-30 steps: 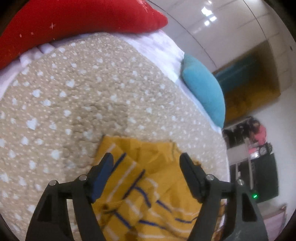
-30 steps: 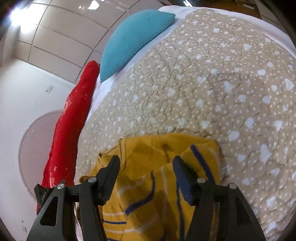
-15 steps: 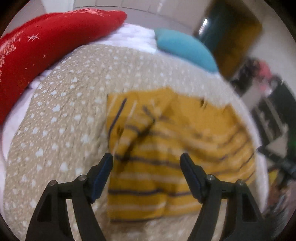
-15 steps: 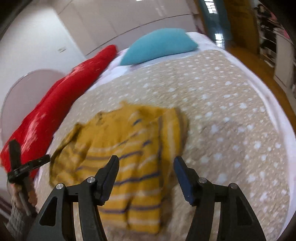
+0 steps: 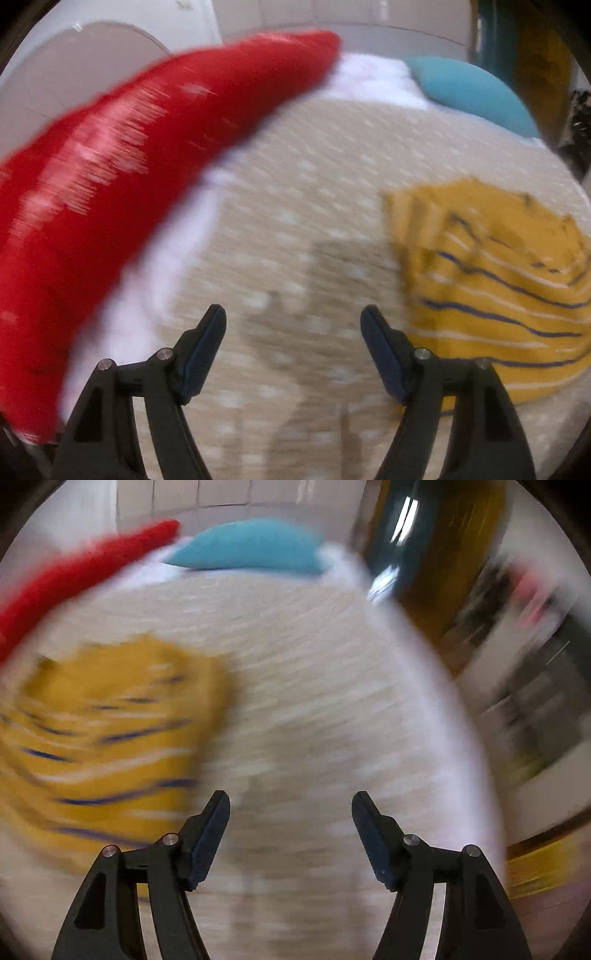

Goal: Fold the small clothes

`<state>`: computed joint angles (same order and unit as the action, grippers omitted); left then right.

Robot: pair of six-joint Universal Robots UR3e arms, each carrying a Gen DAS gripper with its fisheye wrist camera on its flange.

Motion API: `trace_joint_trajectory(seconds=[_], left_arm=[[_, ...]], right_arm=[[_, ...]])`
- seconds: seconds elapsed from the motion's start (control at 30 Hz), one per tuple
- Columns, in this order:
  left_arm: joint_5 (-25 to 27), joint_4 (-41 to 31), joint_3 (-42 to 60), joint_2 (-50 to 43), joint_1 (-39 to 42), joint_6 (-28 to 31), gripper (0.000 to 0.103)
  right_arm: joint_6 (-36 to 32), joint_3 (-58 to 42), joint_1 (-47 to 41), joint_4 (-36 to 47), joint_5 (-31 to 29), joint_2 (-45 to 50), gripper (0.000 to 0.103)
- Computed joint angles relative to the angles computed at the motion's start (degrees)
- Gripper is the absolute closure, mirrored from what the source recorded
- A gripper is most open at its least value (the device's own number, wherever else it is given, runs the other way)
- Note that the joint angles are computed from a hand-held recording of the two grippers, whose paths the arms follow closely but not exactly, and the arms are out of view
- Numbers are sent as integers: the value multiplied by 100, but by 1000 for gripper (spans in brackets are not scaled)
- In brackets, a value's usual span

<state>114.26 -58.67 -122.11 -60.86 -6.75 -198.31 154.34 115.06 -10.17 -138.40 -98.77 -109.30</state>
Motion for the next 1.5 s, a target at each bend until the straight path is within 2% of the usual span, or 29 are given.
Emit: trace_joint_trajectory(seconds=[0.03,0.1,0.13,0.17,0.2,0.27,0.3,0.33,0.4,0.43,0.47,0.5,0.67,0.73,0.83,0.9,1.0,1.03,1.1,1.13,1.2,1.37,1.5], left_arm=[[654,-225,175,-27,-117,-15,28],[1754,-340,249,-52,-270,56,28],[2188,-402,245,79,-221,233,28],[2142,-435,274,246,-63,421,28],[1763,-428,279,524,239,704,28],[336,-639,339,1235,1117,1277,28],[-165,-742,358,1411,1381,1394,28],[-693,-790,321,1534,1564,1415,28],[-1368,-739,253,1514,1498,1223,28],[-1548,-297,117,1174,1159,938,28],[-1653,-22,90,913,845,688,28],[-1808,317,18,673,605,532,28],[-2788,2192,231,-1341,-321,279,28],[-2728,2541,708,-2321,-712,261,28],[-2548,2625,1485,-3504,-793,427,28],[-2743,2749,1686,-3955,-326,254,28],[-3126,3005,1581,-4230,418,-84,28],[-3478,3183,1401,-4263,784,-151,28],[-3739,3400,1198,-4291,1091,-237,28],[-4043,3601,976,-4251,1297,-141,28],[-4112,3775,871,-4247,1335,-41,28],[-3654,3378,997,-3997,1065,-103,28],[-3557,3003,616,-3109,1136,-138,28]], right_arm=[[-362,116,127,-567,-676,33,31],[-888,198,70,-1202,-1292,73,30],[-990,104,-104,-1009,-1144,-69,30],[-1014,-25,-322,-678,-836,-222,30],[-1003,-168,-667,-97,-259,-526,30],[-831,-419,-939,735,542,-815,30],[-695,-527,-1076,1155,1022,-905,30],[-544,-568,-1062,1350,1264,-897,30],[-240,-614,-1045,1900,1914,-953,30],[-39,-630,-940,2013,2252,-849,35],[95,-667,-851,2073,2467,-760,45],[327,-680,-637,2040,2598,-643,49],[1348,-897,224,1258,3513,562,52],[1617,-1261,605,954,3591,1318,52],[1962,-2126,1192,543,3033,2642,52],[2160,-2711,1329,536,2755,3346,52],[2394,-3154,1125,506,2943,3906,53],[2538,-3285,1101,398,2892,4052,53],[2769,-3624,1050,469,2794,4362,51],[2845,-3623,929,442,3032,4462,51],[2889,-3477,854,246,3200,4456,51],[2883,-3426,1001,404,2852,4139,51],[2670,-3076,853,422,2738,3418,46]])
